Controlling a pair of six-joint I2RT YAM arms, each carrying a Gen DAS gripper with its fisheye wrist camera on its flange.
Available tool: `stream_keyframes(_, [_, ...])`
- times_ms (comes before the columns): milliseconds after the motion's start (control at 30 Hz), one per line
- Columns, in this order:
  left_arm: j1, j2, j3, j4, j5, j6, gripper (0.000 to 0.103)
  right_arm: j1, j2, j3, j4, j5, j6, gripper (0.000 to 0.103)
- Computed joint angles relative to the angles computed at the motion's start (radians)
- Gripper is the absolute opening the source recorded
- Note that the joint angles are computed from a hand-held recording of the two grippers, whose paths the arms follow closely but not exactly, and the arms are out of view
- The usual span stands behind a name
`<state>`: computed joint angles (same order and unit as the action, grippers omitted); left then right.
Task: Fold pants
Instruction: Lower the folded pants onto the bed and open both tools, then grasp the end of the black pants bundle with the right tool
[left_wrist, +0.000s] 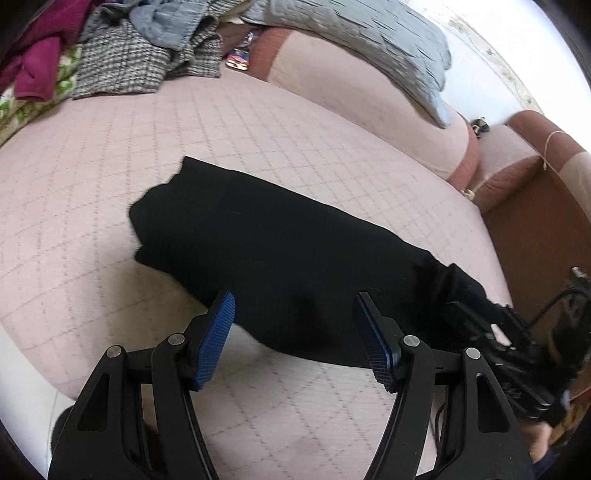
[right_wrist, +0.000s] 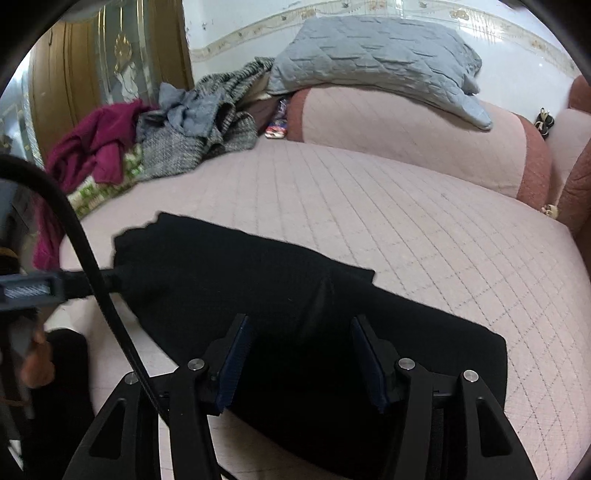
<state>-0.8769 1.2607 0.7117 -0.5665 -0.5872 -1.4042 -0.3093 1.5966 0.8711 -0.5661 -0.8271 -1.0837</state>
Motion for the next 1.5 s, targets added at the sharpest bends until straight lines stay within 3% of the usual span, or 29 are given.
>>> stream_keyframes(200, [-0.003, -0.052, -0.046, -0.01, -0.007, -0.055, 0.066, 0.043, -0.022, 0.035, -0.115, -0.059, -0.052, 0.054])
stream_keyframes(300, [-0.002, -0.122, -0.1, -0.005, 0.004, -0.11, 0.066, 0.092, -0.037, 0.032, -0.113, -0.064, -0.044, 0.055])
stream_keyframes(400, [-0.002, -0.221, -0.175, -0.009, 0.012, -0.197, 0.066, 0.168, -0.024, 0.046, -0.097, -0.054, 0.014, 0.062])
stream_keyframes(533, [0.013, -0.331, -0.247, -0.014, 0.016, -0.269, 0.067, 0.273, 0.015, 0.085, -0.07, -0.02, 0.116, 0.063])
stream_keyframes(800, [0.185, -0.35, -0.301, 0.139, 0.143, -0.149, 0.067, 0.484, 0.106, 0.188, -0.016, 0.058, 0.24, 0.063])
stream_keyframes(1267, [0.297, -0.324, -0.348, 0.289, 0.178, -0.007, 0.069, 0.76, 0.441, 0.542, -0.147, 0.245, 0.247, 0.064])
stream_keyframes(1500, [0.309, -0.299, -0.348, 0.314, 0.17, 0.03, 0.071, 0.791, 0.513, 0.622, -0.213, 0.242, 0.235, 0.064])
